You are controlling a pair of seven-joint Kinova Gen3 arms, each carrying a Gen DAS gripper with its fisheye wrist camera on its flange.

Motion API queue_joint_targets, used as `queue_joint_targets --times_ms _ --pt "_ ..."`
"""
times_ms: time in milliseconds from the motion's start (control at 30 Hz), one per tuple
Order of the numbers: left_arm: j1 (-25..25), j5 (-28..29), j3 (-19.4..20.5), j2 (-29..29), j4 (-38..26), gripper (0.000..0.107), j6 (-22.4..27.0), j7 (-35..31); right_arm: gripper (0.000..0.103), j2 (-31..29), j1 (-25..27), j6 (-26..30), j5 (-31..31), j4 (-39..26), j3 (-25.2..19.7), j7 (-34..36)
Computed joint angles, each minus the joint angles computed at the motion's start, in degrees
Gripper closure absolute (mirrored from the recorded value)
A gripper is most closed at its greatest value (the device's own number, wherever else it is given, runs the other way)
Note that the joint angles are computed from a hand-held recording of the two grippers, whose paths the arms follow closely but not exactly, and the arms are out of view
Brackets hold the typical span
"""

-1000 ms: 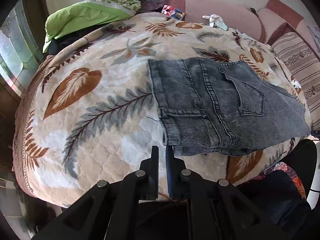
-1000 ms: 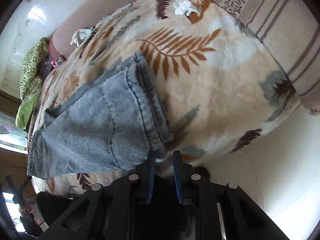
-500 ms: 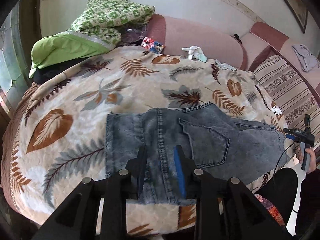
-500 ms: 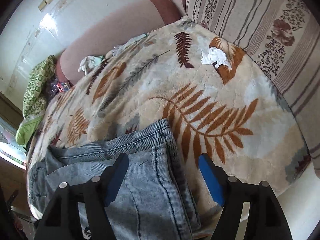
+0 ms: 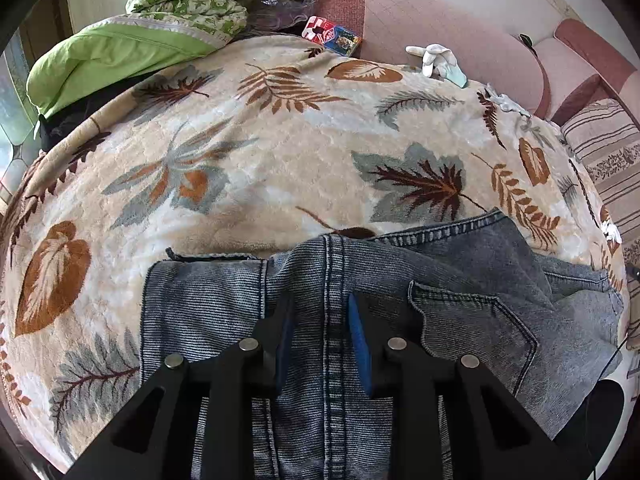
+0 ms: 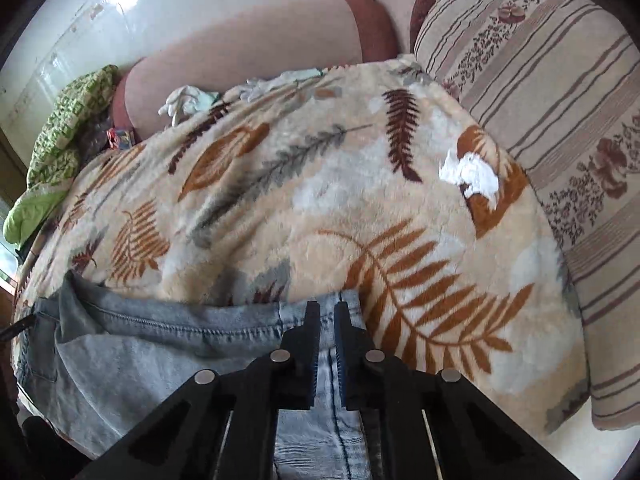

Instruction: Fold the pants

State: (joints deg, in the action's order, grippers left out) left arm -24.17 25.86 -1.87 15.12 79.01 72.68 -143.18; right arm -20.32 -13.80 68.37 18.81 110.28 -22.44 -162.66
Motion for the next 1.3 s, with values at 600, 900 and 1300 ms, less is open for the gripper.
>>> queue_joint_targets --times_ms 600,900,1300 --pt "-0.24 -0.32 -1.9 -4.43 8.06 0.083 -5.89 -5.8 0.09 -17.81 6.09 -13.29 -17.21 11.69 8.99 5.58" --pt "-1.55 4.78 -3.51 -8.8 8.22 0.083 -2.43 -10.13 0.09 -10.03 5.94 -16.57 -23.75 12.68 9.1 13.42" --pt "3.18 6.85 -3.65 -12.28 9.56 0.046 0.95 -14.48 0.001 -20.03 15.34 -15.05 -17.83 10.54 -1.49 9.93"
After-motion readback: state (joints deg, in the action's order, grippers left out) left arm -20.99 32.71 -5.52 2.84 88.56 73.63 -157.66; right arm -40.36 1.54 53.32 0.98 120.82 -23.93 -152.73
